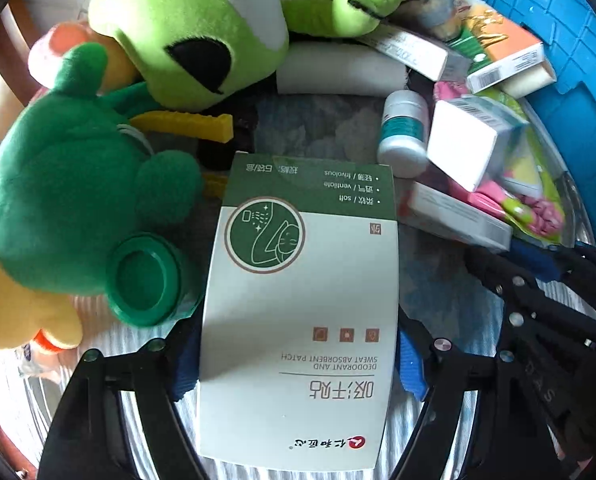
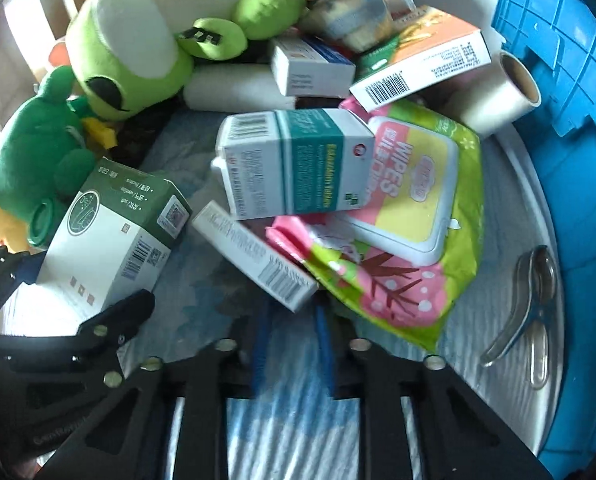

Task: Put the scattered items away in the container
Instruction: 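Grasp the white-and-green patch box with the left tool while the right tool grasps a small white box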

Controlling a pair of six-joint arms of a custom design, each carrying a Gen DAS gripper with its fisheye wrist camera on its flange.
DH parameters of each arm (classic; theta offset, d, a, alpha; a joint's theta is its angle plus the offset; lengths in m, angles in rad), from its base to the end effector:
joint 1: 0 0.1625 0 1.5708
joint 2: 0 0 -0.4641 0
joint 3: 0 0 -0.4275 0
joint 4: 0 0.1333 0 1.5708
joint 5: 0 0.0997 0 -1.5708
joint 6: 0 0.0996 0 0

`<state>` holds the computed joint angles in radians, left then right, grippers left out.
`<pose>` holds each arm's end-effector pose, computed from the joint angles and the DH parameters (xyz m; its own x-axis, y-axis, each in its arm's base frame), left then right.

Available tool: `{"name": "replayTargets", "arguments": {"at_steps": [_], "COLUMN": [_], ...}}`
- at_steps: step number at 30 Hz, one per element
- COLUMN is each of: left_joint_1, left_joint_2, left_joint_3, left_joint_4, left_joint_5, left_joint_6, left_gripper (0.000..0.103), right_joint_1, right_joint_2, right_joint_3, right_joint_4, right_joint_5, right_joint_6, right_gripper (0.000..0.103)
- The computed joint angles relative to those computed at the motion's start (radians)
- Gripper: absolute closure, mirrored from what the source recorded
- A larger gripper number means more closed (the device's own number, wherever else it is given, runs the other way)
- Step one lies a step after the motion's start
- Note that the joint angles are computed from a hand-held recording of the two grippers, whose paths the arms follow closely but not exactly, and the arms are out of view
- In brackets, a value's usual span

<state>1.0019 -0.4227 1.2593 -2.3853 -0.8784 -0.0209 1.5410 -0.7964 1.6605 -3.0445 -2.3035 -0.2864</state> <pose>-0.2692 -0.7865 -0.0433 -0.6520 0.4088 -0.6385 0.5251 0.8510 0.0088 0.0450 -0.7279 0.1655 -0.7087 0.1569 0.6878 -0.1833 0.9005 -0.3943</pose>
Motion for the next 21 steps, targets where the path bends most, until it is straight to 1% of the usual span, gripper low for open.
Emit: {"name": "replayTargets", "arguments": {"at_steps": [5, 8, 10, 11, 12, 13, 14, 16, 17, 18, 19, 20, 21], "left_joint_1": [-0.024, -0.035, -0.038, -0.040, -0.041, -0.040, -0.040, -0.037, -0.034, -0.030, -0.026, -0.022, -0.020], "left_joint_2": [-0.057, -0.083, -0.092, -0.098, -0.107, -0.126, -0.130, -0.129, -0.131, -0.141, -0.140, -0.141, -0.136], "left_joint_3": [0.089, 0.128, 0.140, 0.143, 0.156, 0.190, 0.197, 0.194, 0.197, 0.197, 0.189, 0.191, 0.185], "left_joint_4": [-0.125, -0.181, -0.194, -0.191, -0.193, -0.204, -0.204, -0.200, -0.198, -0.184, -0.172, -0.172, -0.169], "left_joint_5": [0.017, 0.026, 0.029, 0.031, 0.035, 0.037, 0.042, 0.059, 0.066, 0.069, 0.071, 0.075, 0.080], "left_joint_6": [0.026, 0.037, 0.038, 0.033, 0.025, 0.020, 0.017, 0.016, 0.007, -0.005, -0.019, -0.027, -0.033], "left_gripper": [0.026, 0.026, 0.026, 0.026, 0.026, 0.026, 0.026, 0.026, 0.026, 0.026, 0.026, 0.026, 0.026], "right_joint_1": [0.014, 0.022, 0.019, 0.017, 0.015, 0.013, 0.010, 0.015, 0.011, 0.006, -0.002, -0.012, -0.016], "right_joint_2": [-0.033, -0.058, -0.074, -0.079, -0.080, -0.075, -0.070, -0.054, -0.041, -0.030, -0.033, -0.040, -0.027], "right_joint_3": [0.040, 0.072, 0.088, 0.091, 0.090, 0.085, 0.080, 0.063, 0.044, 0.026, 0.029, 0.046, 0.030], "right_joint_4": [-0.041, -0.072, -0.063, -0.060, -0.055, -0.050, -0.046, -0.043, -0.041, -0.029, -0.029, -0.050, -0.050], "right_joint_5": [0.027, 0.049, 0.097, 0.109, 0.109, 0.109, 0.113, 0.108, 0.107, 0.114, 0.120, 0.119, 0.114], "right_joint_6": [-0.016, -0.026, -0.027, -0.033, -0.043, -0.052, -0.061, -0.074, -0.087, -0.095, -0.106, -0.126, -0.138], "right_gripper": [0.097, 0.097, 0.093, 0.077, 0.051, 0.040, 0.033, 0.033, 0.035, 0.042, 0.045, 0.045, 0.045]}}
